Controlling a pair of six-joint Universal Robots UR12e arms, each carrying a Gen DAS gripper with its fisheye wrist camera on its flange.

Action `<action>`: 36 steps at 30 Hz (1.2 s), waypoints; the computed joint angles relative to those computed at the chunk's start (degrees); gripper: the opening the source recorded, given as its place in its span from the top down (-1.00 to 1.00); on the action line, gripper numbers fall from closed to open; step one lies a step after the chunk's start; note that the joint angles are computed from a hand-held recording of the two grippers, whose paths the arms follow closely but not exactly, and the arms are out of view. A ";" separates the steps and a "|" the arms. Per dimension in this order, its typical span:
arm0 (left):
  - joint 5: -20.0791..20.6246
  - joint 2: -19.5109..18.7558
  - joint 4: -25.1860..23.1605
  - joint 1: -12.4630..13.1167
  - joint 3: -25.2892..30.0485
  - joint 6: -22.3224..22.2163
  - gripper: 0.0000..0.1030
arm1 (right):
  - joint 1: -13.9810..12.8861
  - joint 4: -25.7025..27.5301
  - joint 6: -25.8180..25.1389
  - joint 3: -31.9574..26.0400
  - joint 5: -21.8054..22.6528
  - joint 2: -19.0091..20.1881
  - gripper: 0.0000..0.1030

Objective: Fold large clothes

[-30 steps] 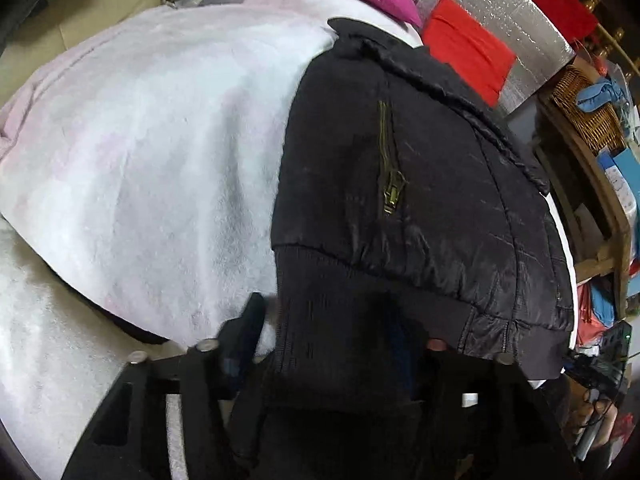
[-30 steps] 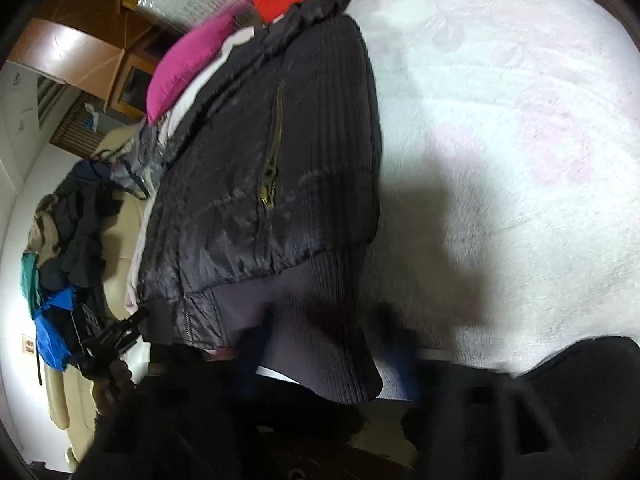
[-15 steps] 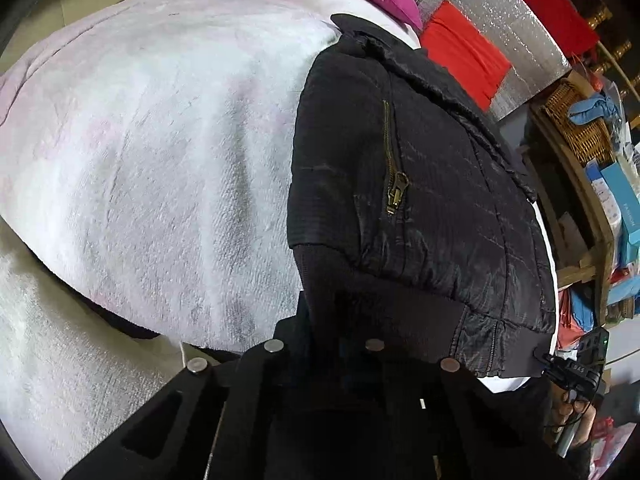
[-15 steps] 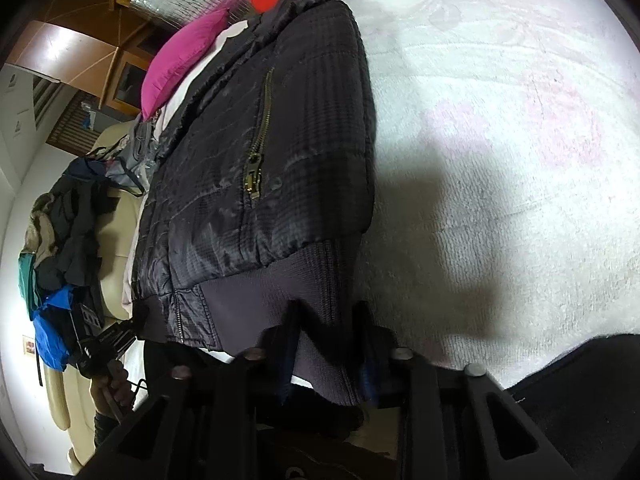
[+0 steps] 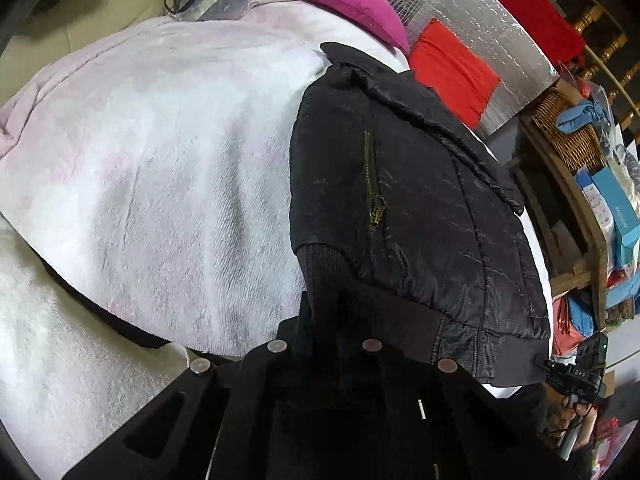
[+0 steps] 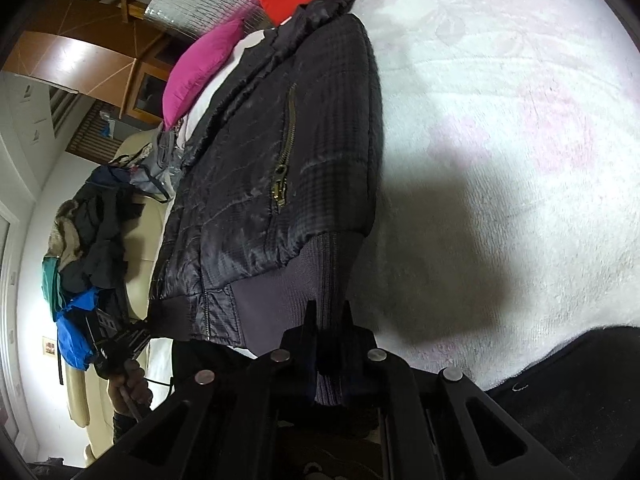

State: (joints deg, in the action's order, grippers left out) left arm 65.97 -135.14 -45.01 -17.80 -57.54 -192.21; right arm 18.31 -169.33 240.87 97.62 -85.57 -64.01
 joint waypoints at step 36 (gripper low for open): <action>-1.55 1.56 4.15 0.33 -0.55 0.11 0.86 | 0.20 -5.38 -3.28 1.20 -2.67 -2.38 0.84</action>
State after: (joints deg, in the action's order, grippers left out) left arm 64.42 -133.58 -40.86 -17.47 -58.08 -192.10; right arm 18.51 -174.71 237.59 98.83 -88.24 -66.39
